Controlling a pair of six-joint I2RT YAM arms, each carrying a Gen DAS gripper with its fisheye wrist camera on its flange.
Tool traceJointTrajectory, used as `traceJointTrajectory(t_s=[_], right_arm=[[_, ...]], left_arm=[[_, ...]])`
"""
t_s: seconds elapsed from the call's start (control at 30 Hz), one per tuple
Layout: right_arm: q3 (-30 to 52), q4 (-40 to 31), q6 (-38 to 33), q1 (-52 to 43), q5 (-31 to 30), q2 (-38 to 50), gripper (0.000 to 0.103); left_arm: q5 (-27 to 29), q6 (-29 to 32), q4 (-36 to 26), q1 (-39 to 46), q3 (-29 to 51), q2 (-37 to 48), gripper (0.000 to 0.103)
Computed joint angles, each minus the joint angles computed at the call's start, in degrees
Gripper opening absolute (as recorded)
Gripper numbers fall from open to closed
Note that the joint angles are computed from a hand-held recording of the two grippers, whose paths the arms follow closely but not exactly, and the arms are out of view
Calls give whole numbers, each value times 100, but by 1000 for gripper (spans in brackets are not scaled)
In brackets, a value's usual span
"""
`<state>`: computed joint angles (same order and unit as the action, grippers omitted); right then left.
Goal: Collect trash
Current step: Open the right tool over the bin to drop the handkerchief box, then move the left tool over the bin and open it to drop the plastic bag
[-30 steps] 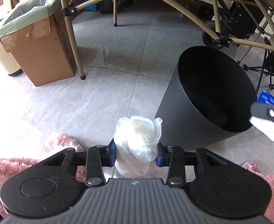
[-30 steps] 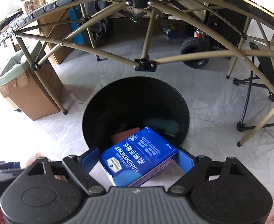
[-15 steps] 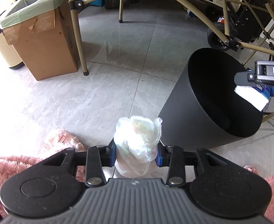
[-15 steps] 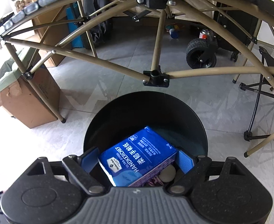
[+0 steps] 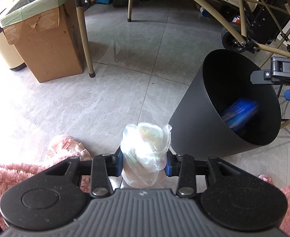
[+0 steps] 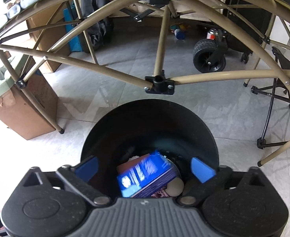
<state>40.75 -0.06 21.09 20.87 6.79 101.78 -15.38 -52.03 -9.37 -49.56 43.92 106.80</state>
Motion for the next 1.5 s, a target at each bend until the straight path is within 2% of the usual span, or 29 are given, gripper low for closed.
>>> traceJointTrajectory(t_s=[0.43,0.77,1.2,1.5], right_arm=[[-293,81,-7,-114,-23,-377,103],[-635,46,-150,-398,-148,-936,103],[-1285,-18,-414,-1125,-386,-1917,103],[-1714,-100,-725,-2086,-713,-2512,103]], left_arm=[[-104,10,-74,-106,53,-34,38],[-445,-15,-274,-339,345,56,38],[-897,189,-639,-653,1003,39,38],[-1026,557,-816,-840,1865,418,38]])
